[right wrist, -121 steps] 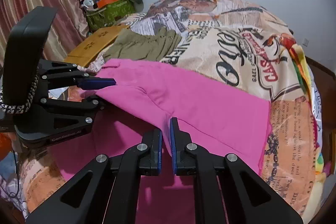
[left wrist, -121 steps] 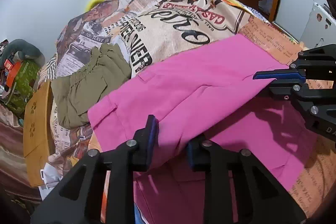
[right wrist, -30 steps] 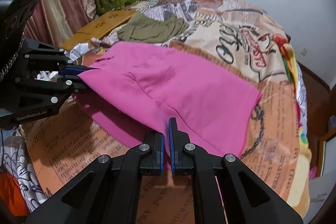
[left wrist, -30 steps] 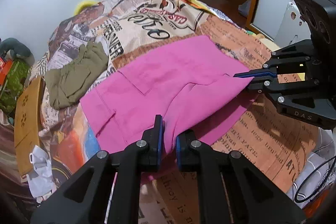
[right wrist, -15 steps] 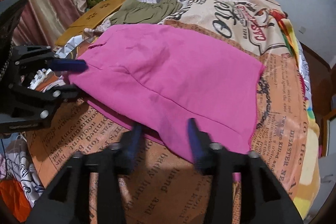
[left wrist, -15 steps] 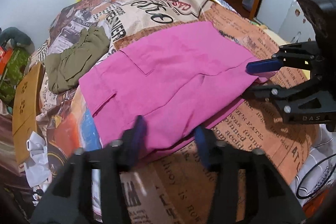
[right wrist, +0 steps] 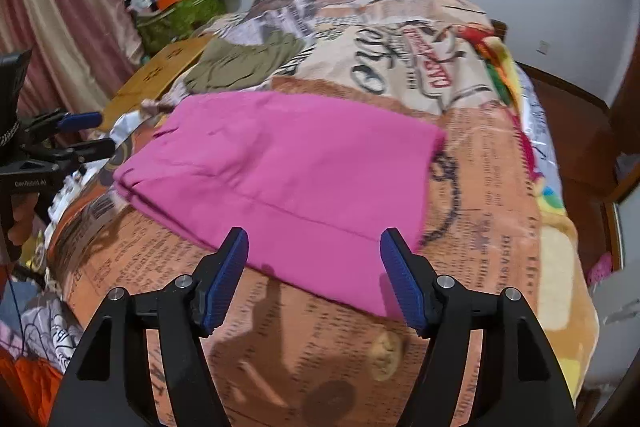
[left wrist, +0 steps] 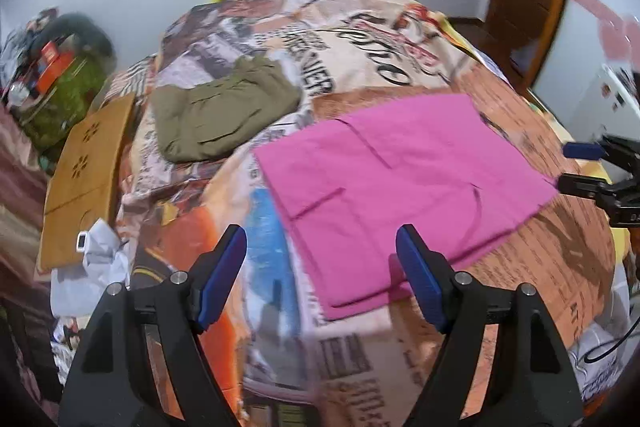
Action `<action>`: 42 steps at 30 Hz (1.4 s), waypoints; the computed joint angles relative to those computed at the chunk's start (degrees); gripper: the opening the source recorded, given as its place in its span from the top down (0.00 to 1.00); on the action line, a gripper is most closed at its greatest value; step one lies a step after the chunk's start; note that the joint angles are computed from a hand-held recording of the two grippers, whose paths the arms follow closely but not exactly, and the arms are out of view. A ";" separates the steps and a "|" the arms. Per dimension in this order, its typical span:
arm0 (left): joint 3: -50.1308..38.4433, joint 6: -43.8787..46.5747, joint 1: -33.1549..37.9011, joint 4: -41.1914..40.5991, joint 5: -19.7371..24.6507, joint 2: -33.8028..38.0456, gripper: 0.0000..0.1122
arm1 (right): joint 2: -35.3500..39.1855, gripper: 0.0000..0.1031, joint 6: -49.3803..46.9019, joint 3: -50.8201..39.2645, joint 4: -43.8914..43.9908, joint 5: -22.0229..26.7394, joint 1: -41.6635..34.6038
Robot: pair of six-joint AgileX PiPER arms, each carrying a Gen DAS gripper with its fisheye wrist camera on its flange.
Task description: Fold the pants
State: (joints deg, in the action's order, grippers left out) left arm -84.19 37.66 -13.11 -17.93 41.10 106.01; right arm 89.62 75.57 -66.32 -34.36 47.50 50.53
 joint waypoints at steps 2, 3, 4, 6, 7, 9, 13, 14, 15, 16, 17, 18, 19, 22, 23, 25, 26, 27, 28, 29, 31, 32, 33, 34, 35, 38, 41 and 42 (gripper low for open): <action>-2.22 -1.58 1.06 0.01 1.66 1.59 0.31 | -1.29 0.37 2.03 1.60 -0.44 0.09 -0.52; -3.13 -2.20 1.39 -0.10 2.40 2.32 0.31 | -1.91 0.37 3.18 2.47 -0.69 -0.05 -0.65; -3.88 -2.36 1.84 -0.76 3.27 2.99 0.31 | -2.52 0.37 4.30 3.38 -0.86 -0.17 -0.87; -5.84 -1.77 2.89 -3.24 6.50 4.77 0.31 | -3.34 0.37 6.92 5.31 -1.22 -0.23 -1.21; -6.82 -1.76 3.23 -4.10 8.33 5.78 0.31 | -3.58 0.37 7.74 5.96 -1.34 -0.13 -1.21; -7.11 -2.34 3.11 -4.21 9.34 6.71 0.31 | -3.98 0.37 9.10 7.44 -0.98 -0.88 -1.46; -7.38 -3.35 2.15 -3.82 11.04 8.45 0.41 | -4.46 0.37 10.85 10.14 0.04 -3.75 -2.31; -8.33 -3.01 2.25 -4.52 12.77 9.41 0.45 | -4.44 0.37 10.92 10.55 0.19 -4.53 -2.44; -9.07 -2.68 2.35 -5.23 14.36 10.29 0.50 | -4.33 0.37 11.36 10.97 -0.05 -5.10 -2.31; -9.98 -2.59 2.35 -5.80 15.85 11.23 0.55 | -4.06 0.37 11.86 11.30 -0.32 -5.69 -2.21; -10.79 -2.51 2.41 -6.32 16.99 12.10 0.57 | -3.87 0.38 11.56 11.62 0.05 -6.68 -2.65; -11.33 -2.56 2.55 -7.07 17.74 12.70 0.58 | -3.57 0.39 11.70 11.96 0.30 -7.70 -2.97; -11.32 -2.89 2.59 -7.28 17.69 12.77 0.59 | -3.30 0.43 12.55 12.44 0.06 -8.69 -3.15; -10.07 -2.50 2.49 -7.71 16.35 11.90 0.65 | -2.46 0.58 11.19 13.38 2.48 -11.75 -4.55; -9.51 -2.17 2.61 -7.97 15.84 11.50 0.68 | -2.18 0.63 10.47 13.86 3.50 -12.94 -5.01; -8.14 -2.41 2.70 -7.32 13.74 10.46 0.84 | -2.34 0.71 11.56 14.72 2.45 -14.30 -4.87; -8.22 -2.65 2.87 -6.99 13.66 10.56 0.85 | -2.33 0.80 11.54 14.82 2.41 -14.68 -4.90; -8.90 -2.59 3.47 -7.80 14.69 11.09 0.85 | -2.27 0.83 11.17 14.87 2.68 -15.13 -4.99; -9.60 -2.97 3.81 -8.06 15.44 11.58 0.87 | -1.99 0.87 11.05 14.60 2.67 -14.95 -4.82; -10.18 -3.58 3.92 -8.03 15.93 11.89 0.87 | -1.43 0.88 10.80 14.04 2.57 -14.59 -4.83; -9.71 -4.19 3.66 -7.65 15.07 11.24 0.90 | -0.86 0.91 10.80 13.43 1.92 -13.82 -4.20; -8.94 -4.17 3.32 -7.14 14.04 10.46 0.90 | -0.69 0.92 10.50 13.10 2.06 -13.54 -4.18; -7.86 -4.03 2.91 -6.56 12.48 9.42 0.91 | -0.57 0.92 10.39 12.91 1.97 -13.21 -4.03; -6.92 -3.57 2.78 -6.62 11.23 8.52 0.91 | -0.59 0.92 10.38 12.84 1.93 -12.91 -3.86; -6.34 -2.70 2.88 -7.15 10.47 7.83 0.91 | -0.57 0.92 10.28 12.84 2.03 -12.96 -3.90; -6.35 -1.88 3.27 -6.69 9.75 7.29 0.93 | -0.37 0.92 8.92 12.59 2.82 -12.98 -4.30; -6.81 -2.15 3.64 -5.38 10.12 8.22 0.93 | 0.13 0.92 8.53 12.16 3.06 -12.76 -4.33; -6.60 -2.41 3.57 -4.80 10.05 8.64 0.93 | 0.31 0.92 8.55 12.00 3.05 -12.80 -4.41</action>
State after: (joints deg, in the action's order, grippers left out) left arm -90.79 35.26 -9.54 -22.73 51.15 114.65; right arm 89.93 84.13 -54.33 -31.31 34.70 46.12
